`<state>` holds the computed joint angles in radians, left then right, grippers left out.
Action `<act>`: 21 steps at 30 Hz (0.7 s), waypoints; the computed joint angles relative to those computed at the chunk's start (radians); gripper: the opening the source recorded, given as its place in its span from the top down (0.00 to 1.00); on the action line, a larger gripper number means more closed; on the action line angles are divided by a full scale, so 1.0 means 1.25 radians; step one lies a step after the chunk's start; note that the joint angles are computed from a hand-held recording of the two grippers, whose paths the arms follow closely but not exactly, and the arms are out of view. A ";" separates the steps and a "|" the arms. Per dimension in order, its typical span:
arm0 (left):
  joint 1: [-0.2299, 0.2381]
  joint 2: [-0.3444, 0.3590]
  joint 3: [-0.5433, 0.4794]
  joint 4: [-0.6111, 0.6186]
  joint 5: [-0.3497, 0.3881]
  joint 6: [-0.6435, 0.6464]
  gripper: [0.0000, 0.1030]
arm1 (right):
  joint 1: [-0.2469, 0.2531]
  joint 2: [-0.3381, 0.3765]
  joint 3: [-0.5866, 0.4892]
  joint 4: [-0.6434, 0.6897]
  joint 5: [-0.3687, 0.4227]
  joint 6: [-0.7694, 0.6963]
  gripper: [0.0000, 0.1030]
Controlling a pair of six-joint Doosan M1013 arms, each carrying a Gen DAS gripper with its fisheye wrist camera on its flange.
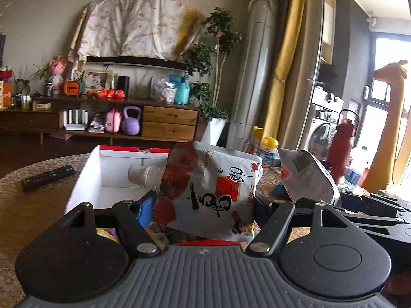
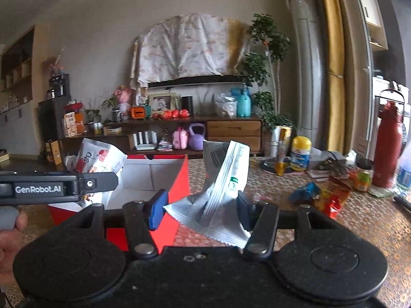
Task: Organize snacks
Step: 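Carry the pouch and wrapper packet with both tools over the white box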
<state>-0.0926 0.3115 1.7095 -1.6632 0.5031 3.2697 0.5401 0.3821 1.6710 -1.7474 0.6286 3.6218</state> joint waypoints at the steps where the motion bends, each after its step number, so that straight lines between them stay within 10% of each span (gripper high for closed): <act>1: 0.002 0.002 -0.003 0.002 -0.004 -0.002 0.29 | 0.000 0.003 -0.006 0.000 -0.007 -0.006 0.47; 21: 0.021 0.055 -0.088 0.130 -0.044 -0.094 0.29 | -0.016 0.056 -0.105 0.029 -0.156 -0.102 0.47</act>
